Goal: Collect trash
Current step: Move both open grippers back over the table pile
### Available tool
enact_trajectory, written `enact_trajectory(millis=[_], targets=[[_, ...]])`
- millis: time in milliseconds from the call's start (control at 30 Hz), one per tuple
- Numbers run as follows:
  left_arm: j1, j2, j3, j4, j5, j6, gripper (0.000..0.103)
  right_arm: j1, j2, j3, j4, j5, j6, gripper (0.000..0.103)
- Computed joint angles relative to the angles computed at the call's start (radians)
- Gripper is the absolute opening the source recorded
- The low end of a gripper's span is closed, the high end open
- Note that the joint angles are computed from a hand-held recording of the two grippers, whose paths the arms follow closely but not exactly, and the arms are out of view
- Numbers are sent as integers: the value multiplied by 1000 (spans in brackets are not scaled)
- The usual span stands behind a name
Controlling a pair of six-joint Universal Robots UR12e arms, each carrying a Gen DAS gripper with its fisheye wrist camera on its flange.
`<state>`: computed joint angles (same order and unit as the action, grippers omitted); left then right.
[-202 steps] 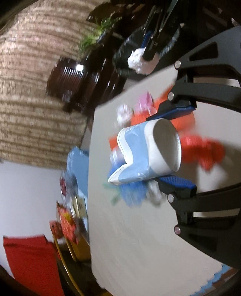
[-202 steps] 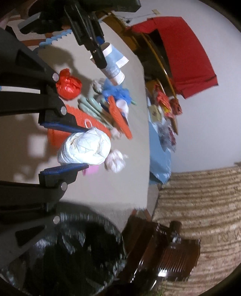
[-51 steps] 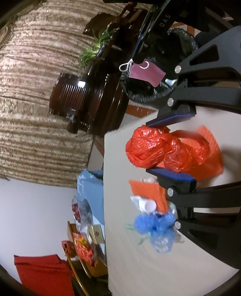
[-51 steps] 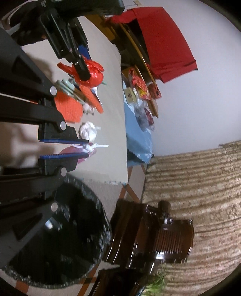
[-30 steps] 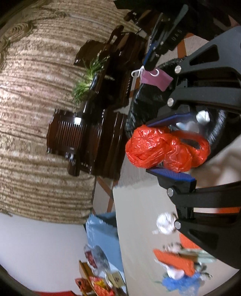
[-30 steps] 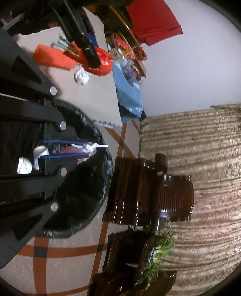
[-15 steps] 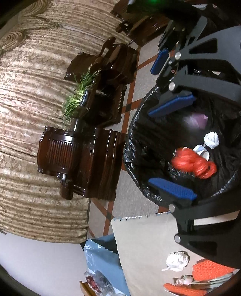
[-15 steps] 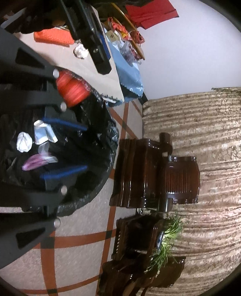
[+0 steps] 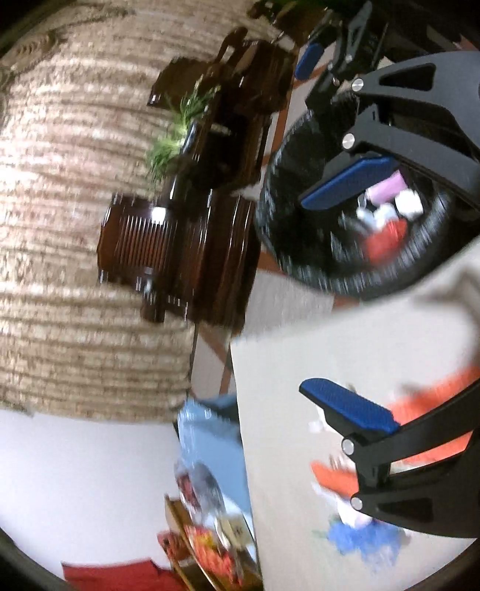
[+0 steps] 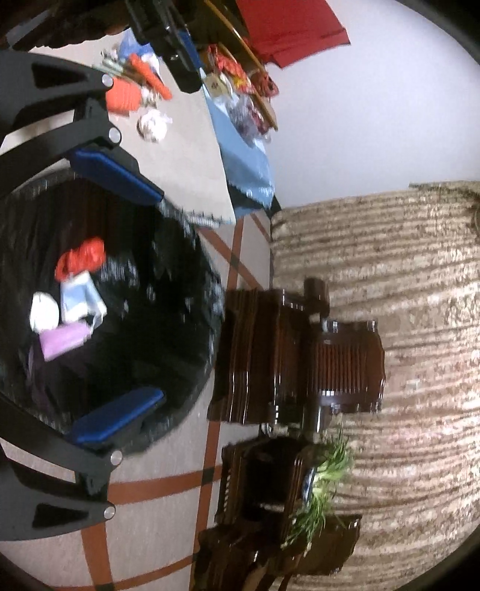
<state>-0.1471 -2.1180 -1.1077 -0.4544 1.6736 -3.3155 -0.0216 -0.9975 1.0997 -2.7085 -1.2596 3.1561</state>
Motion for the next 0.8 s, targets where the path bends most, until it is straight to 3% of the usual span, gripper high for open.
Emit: enact_trajectory(millis=[200,600,800], targets=[[34,87,-137,44,124,14,90,48,1,-2,19,81,-45,97],[95,190,-309,39,207,-78,90,140,7,6,77,182,-188,97],[112,215,-367,47,241,-85,90,166,21,3,125,175,-218,97]])
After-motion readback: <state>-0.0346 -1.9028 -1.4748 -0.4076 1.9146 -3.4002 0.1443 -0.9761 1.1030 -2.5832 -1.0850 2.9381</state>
